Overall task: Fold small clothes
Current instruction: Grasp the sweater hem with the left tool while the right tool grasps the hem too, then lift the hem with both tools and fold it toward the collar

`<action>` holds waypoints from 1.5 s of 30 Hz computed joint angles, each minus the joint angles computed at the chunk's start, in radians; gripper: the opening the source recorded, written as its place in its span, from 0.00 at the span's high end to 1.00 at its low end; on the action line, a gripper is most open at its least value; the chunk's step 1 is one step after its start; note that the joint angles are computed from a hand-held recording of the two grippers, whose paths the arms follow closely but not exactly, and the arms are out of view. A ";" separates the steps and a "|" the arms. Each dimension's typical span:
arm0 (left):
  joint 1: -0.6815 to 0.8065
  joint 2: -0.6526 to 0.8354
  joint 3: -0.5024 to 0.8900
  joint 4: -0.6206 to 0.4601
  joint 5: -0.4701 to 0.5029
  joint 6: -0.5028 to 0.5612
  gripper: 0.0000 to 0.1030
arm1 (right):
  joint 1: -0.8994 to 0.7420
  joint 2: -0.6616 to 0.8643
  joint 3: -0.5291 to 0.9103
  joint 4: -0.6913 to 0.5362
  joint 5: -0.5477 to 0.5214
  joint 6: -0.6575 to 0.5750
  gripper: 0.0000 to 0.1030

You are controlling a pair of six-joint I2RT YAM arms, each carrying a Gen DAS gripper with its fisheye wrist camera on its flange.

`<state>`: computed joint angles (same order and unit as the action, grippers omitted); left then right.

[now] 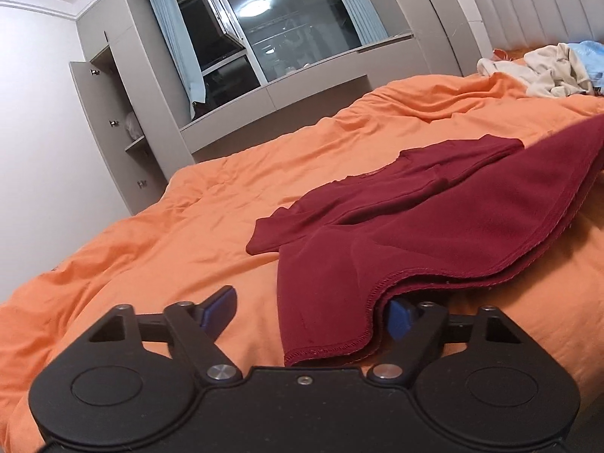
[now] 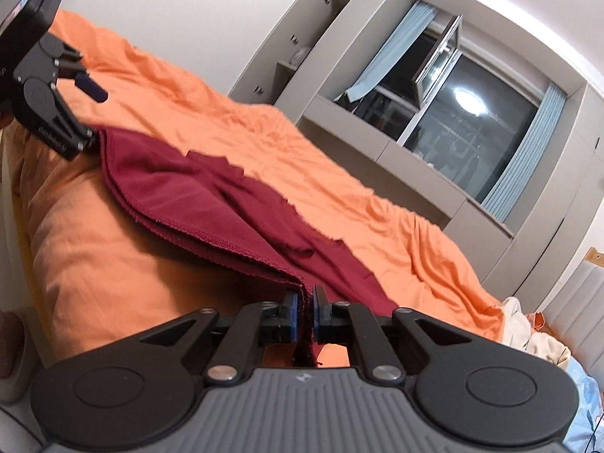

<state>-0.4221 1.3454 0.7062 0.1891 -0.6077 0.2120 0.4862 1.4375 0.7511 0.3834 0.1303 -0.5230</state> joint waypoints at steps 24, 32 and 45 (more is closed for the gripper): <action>-0.027 0.008 -0.024 0.056 -0.017 0.106 0.88 | -0.009 -0.034 -0.079 0.172 0.048 0.027 0.94; -0.020 -0.094 -0.070 0.185 -0.017 0.096 0.95 | 0.004 -0.086 -0.168 0.360 0.060 0.033 0.95; -0.332 -0.423 -0.061 0.141 -0.239 0.235 0.95 | -0.051 -0.508 -0.332 0.404 0.010 0.043 0.95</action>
<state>-0.7539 0.9220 0.6454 0.3305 -0.8469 0.4470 0.4347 0.9299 0.4186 0.7876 0.1407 -0.4804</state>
